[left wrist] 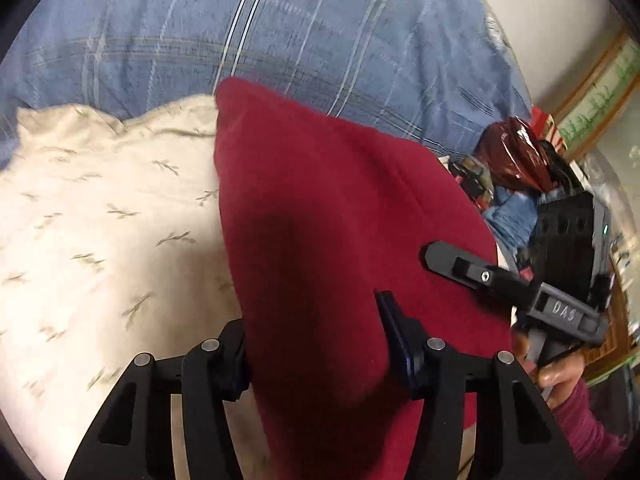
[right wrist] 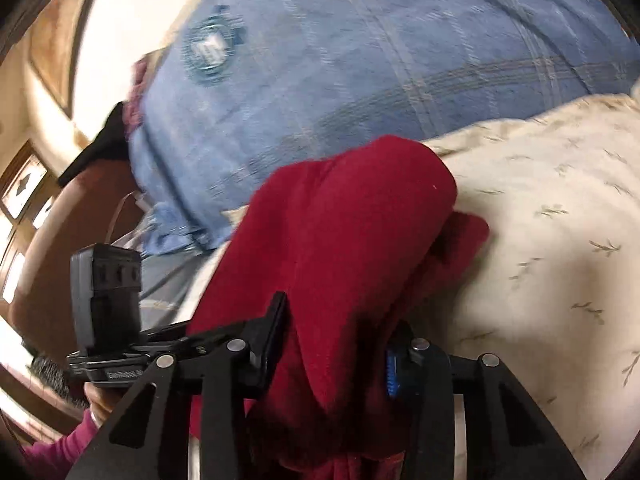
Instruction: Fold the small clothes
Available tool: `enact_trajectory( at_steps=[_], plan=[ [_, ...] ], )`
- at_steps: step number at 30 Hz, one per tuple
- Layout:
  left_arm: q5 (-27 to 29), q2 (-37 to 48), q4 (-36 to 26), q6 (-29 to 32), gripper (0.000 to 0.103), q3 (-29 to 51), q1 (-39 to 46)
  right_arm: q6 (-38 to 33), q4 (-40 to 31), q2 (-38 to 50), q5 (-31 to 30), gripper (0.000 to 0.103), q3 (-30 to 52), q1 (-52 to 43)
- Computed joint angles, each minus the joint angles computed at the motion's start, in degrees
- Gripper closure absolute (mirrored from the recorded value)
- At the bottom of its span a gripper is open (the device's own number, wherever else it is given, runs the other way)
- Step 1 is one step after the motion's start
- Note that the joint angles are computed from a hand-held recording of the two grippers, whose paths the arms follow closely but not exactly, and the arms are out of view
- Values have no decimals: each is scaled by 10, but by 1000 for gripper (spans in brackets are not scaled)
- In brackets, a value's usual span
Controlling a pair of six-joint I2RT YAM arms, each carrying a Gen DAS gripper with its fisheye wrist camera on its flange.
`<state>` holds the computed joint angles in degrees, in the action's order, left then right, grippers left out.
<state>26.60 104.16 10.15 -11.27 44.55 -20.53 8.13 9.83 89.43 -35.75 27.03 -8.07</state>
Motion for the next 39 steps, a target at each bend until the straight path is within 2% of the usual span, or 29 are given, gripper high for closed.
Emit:
enact_trajectory(
  at_steps=[4, 6, 10, 13, 14, 15, 17, 19, 22, 26, 29, 33, 37, 39],
  plan=[
    [-47, -122, -16, 12, 50, -102, 2, 33, -10, -52, 1, 63, -23, 69],
    [-52, -171, -23, 3, 50, -149, 17, 50, 6, -50, -4, 63, -37, 93],
    [-67, -210, -14, -6, 50, -212, 32, 74, 42, -10, 21, 63, -55, 140],
    [-83, -168, 42, -32, 47, -230, 24, 56, 51, 0, 90, 52, -71, 159],
    [-87, -162, 59, -38, 46, -239, 21, 56, 44, -2, 96, 44, -77, 152],
    [-93, -158, 74, -49, 43, -247, 14, 60, 39, -7, 93, 41, -84, 142],
    [-115, -167, 79, -66, 40, -253, 0, 60, -1, -54, 87, 41, -97, 126],
    [-142, -181, 71, -78, 38, -257, -18, 64, -56, -122, 120, 41, -102, 136],
    [-170, -240, 17, -91, 38, -267, -36, 74, -130, -239, 154, 41, -109, 149],
    [-236, -340, -46, -98, 38, -284, -72, 92, -158, -320, 198, 41, -101, 218],
    [-281, -381, -68, -104, 38, -286, -89, 90, -133, -288, 254, 46, -85, 297],
    [-321, -338, -60, -115, 37, -262, -100, 79, -85, -168, 350, 53, -61, 364],
    [-333, -247, -11, -123, 28, -235, -112, 49, -20, -29, 373, 57, -42, 343],
    [-341, -207, 6, -127, 28, -218, -123, 46, 22, -18, 367, 57, -57, 332]
  ],
)
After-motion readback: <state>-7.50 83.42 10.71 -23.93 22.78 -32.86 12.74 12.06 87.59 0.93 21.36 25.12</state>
